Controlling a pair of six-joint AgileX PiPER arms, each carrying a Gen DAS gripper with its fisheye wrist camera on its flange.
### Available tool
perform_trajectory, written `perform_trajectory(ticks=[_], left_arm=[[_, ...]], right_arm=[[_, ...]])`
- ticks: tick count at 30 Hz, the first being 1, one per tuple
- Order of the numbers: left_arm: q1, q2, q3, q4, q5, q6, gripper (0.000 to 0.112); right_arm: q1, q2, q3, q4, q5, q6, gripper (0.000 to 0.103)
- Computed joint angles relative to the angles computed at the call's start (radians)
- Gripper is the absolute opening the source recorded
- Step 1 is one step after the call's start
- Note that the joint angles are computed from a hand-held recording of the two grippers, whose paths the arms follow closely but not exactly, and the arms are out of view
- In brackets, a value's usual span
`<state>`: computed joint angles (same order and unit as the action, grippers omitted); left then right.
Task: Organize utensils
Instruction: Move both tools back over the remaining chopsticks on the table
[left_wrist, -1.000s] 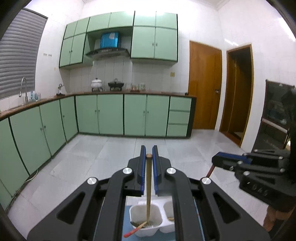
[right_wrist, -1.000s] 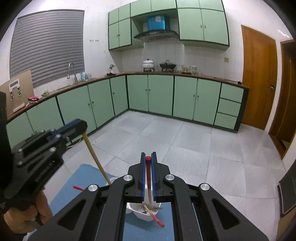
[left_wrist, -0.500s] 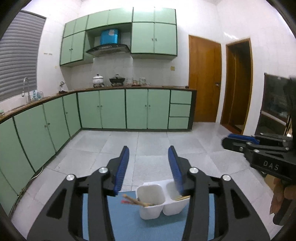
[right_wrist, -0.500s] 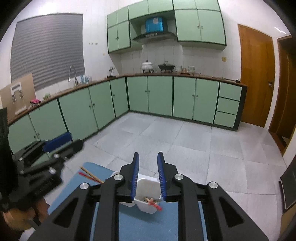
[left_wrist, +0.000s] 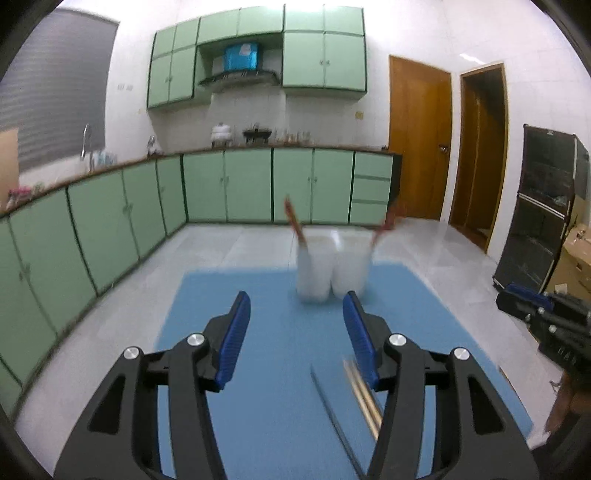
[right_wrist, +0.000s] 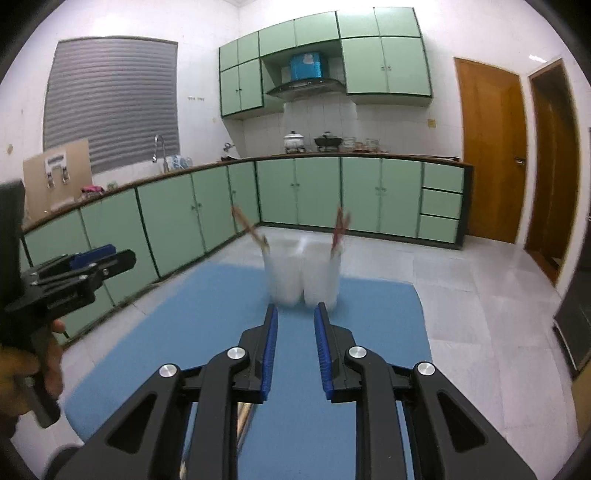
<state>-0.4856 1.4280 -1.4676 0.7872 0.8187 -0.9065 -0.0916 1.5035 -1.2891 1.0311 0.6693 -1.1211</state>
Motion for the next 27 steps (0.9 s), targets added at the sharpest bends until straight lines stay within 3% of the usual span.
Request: perform_trajectory(ticks=[3, 9, 14, 17, 22, 27], left_arm=[[-0.164, -0.098, 0.246, 0.173, 0.06, -0.244, 0.051], [-0.266, -0.194, 0.453, 0.183, 0.121, -0.465, 0.051], [-0.281, -0.236, 0.503, 0.171, 0.137, -0.506, 0.051], [-0.276, -0.233, 0.511, 0.161, 0.127, -0.502, 0.051], [-0.249, -0.211, 0.517, 0.129, 0.082, -0.49, 0.051], [-0.216, -0.18, 0.53, 0.081, 0.019, -0.473, 0.051]], right_arm=[[-0.007, -0.097, 0.25, 0.095, -0.048, -0.123, 0.021], [0.054, -0.092, 0.451, 0.135, -0.106, -0.146, 0.021], [0.126, -0.019, 0.451, 0.142, -0.172, -0.116, 0.021], [0.148, -0.01, 0.438, 0.14, -0.194, -0.102, 0.028], [0.135, -0.021, 0.454, 0.084, -0.266, -0.072, 0.026], [0.033, -0.038, 0.464, 0.129, -0.16, -0.111, 0.027]])
